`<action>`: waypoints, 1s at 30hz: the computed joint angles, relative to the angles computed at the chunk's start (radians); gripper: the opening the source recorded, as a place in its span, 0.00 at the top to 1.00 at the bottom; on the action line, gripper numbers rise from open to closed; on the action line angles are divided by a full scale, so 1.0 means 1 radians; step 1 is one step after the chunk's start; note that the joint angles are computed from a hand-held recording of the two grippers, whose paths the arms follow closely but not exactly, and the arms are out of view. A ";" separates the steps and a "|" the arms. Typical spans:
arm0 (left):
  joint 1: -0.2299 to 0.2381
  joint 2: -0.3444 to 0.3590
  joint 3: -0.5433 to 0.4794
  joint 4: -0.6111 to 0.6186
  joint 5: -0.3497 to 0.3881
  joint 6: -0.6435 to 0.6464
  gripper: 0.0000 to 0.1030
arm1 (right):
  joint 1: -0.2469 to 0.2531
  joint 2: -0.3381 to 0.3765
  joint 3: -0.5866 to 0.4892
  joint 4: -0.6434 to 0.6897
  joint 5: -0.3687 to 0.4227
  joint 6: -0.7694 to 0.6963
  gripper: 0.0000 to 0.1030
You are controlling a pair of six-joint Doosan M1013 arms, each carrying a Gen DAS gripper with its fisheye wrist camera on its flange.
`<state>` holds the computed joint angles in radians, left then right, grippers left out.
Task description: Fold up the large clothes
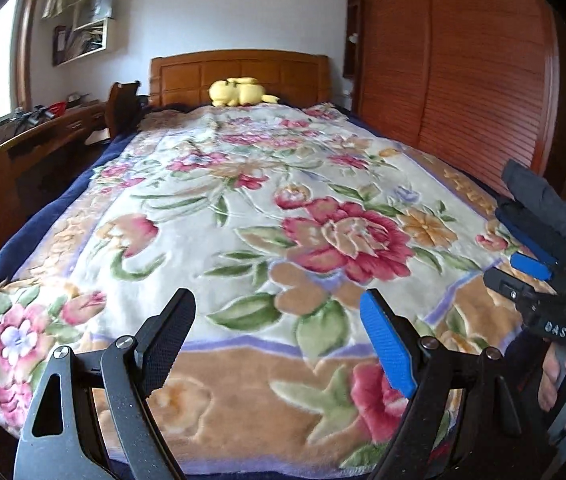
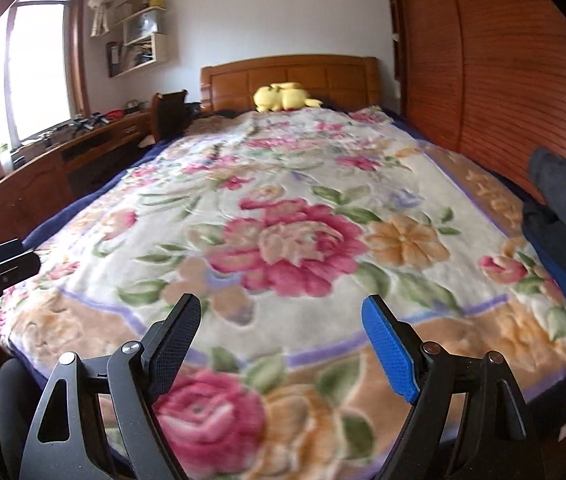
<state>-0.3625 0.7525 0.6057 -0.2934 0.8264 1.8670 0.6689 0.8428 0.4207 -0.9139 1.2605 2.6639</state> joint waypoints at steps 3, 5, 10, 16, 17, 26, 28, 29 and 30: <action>0.005 -0.012 0.010 0.020 -0.026 -0.024 0.18 | 0.002 -0.005 0.011 -0.027 -0.029 0.004 0.18; 0.011 -0.021 0.017 0.023 -0.047 -0.032 0.18 | 0.009 -0.015 0.021 -0.053 -0.041 0.015 0.18; 0.017 -0.048 0.046 0.042 -0.102 -0.047 0.18 | 0.028 -0.039 0.062 -0.110 -0.064 0.048 0.18; 0.022 -0.062 0.063 0.020 -0.123 -0.040 0.18 | 0.029 -0.031 0.088 -0.138 -0.095 0.078 0.18; 0.022 -0.062 0.064 0.019 -0.122 -0.037 0.18 | 0.028 -0.036 0.098 -0.138 -0.100 0.084 0.18; 0.019 -0.066 0.072 0.013 -0.121 -0.027 0.18 | 0.031 -0.023 0.065 -0.135 -0.086 0.070 0.18; 0.019 -0.066 0.072 0.013 -0.120 -0.030 0.18 | 0.031 -0.022 0.062 -0.138 -0.084 0.070 0.18; 0.019 -0.067 0.073 0.013 -0.120 -0.028 0.18 | 0.031 -0.021 0.062 -0.139 -0.085 0.071 0.18; 0.019 -0.067 0.075 0.008 -0.122 -0.025 0.18 | 0.032 -0.021 0.060 -0.139 -0.085 0.072 0.18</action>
<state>-0.3435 0.6852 0.6807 -0.2855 0.7045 1.8422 0.7005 0.8222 0.4809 -1.0533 1.1755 2.7361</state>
